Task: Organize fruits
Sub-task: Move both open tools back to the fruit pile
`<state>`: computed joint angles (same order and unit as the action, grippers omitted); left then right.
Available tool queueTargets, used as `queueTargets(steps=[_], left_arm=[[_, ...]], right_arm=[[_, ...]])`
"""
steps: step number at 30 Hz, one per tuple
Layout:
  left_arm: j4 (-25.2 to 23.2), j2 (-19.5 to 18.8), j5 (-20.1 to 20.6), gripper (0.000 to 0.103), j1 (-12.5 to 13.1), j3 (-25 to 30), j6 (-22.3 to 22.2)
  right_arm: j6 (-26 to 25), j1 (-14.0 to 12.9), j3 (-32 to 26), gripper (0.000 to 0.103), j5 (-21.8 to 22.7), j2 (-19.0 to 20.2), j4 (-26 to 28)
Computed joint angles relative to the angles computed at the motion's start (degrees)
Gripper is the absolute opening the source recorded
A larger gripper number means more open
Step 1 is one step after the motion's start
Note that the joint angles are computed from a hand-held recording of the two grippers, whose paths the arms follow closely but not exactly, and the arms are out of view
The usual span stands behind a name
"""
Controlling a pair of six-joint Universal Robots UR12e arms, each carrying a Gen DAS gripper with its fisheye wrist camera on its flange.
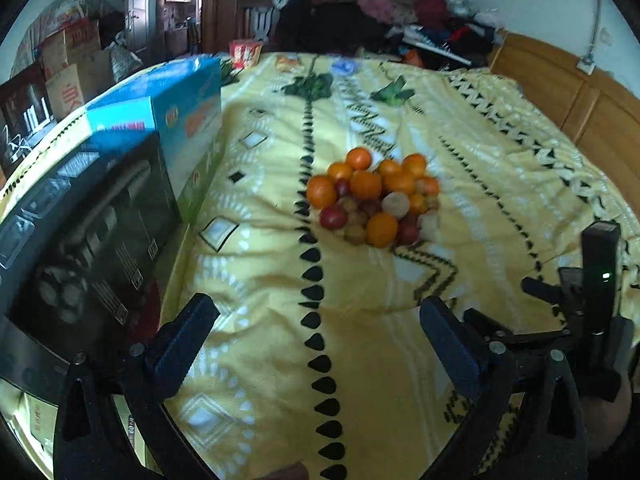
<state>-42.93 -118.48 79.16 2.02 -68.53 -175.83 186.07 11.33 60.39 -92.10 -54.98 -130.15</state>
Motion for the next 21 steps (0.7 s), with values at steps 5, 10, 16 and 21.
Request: queueTargets(steps=[5, 10, 16, 21], left_arm=[[-3.9, -2.7, 6.7, 0.103, -1.1, 1.4, -2.4], [-6.5, -4.4, 9.7, 0.103, -1.9, 1.7, -2.7], [-1.1, -3.6, 10.3, 0.103, -2.0, -1.0, -3.3], [0.2, -3.4, 9.9, 0.103, -1.8, -1.7, -3.3]], right_arm=[[-0.1, -0.8, -0.6, 0.103, 1.6, 1.3, 4.0], [1.3, -1.6, 2.8, 0.103, 4.3, 0.0, -1.0], [1.5, -1.6, 4.0, 0.103, 4.1, -0.1, -3.8], [1.7, -1.4, 3.1, 0.103, 3.8, 0.6, -3.7]])
